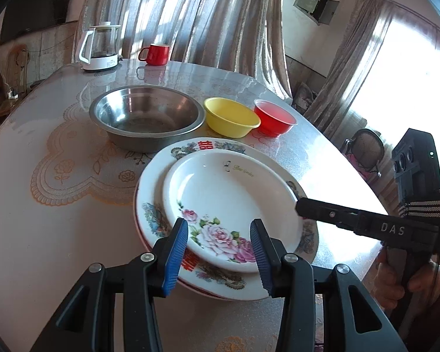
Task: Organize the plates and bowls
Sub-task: 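Lower the pink-rose plate onto the red-character plate and release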
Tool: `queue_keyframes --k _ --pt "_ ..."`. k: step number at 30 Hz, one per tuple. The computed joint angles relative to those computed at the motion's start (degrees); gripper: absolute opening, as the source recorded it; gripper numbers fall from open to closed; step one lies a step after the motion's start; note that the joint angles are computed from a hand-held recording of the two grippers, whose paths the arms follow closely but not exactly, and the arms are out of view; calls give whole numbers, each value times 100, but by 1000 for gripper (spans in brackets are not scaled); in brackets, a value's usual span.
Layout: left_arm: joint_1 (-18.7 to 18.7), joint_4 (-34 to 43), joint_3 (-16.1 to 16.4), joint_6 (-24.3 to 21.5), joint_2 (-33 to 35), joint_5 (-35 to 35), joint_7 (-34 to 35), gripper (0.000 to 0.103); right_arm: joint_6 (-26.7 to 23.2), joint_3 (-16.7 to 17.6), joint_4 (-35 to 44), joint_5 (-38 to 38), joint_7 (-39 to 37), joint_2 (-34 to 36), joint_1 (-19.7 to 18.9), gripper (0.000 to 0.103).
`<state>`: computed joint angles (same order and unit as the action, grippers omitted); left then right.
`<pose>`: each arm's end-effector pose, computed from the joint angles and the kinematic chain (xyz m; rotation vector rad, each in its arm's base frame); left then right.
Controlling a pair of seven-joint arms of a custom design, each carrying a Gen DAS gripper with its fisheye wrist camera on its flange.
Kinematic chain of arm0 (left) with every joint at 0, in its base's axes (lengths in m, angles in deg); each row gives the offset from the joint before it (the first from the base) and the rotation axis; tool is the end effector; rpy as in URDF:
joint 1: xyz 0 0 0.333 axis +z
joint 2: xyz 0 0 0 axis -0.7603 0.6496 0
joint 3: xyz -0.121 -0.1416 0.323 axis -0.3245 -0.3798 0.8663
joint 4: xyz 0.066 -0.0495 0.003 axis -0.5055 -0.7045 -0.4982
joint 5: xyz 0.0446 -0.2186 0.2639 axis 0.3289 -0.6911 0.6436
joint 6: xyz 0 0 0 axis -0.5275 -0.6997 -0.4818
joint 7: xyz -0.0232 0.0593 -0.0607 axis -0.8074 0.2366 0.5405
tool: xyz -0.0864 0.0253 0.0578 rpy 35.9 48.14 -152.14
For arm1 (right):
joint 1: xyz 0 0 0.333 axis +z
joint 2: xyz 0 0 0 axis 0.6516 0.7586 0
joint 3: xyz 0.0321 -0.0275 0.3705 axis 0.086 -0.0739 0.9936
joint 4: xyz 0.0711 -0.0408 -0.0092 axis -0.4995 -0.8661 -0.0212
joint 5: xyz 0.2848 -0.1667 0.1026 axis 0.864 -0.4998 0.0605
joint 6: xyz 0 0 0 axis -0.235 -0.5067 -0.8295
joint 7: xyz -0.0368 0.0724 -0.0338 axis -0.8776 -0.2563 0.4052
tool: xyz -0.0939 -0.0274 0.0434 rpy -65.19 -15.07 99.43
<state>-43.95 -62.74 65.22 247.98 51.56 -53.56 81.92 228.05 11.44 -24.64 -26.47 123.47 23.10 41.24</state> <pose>0.6387 -0.0952 0.4534 -1.6225 2.1943 -1.1635 0.6582 0.1818 0.4239 -1.6124 1.7235 -0.1491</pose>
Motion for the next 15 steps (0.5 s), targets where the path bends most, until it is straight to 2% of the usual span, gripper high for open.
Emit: queue_keyframes --k 5,10,12,15 --pt "-89 -44 96 193 9 230 -258 46 15 -141 64 -113 141 43 124 39" --pt "-111 -140 73 475 1 599 -553 49 -92 -543 226 -464 415 107 447 41" --pt "-105 -189 55 594 -6 750 -686 50 -84 -577 232 -553 455 112 473 43" --pt "-10 -230 -44 647 -3 904 -813 50 -23 -410 166 -551 421 103 331 43"
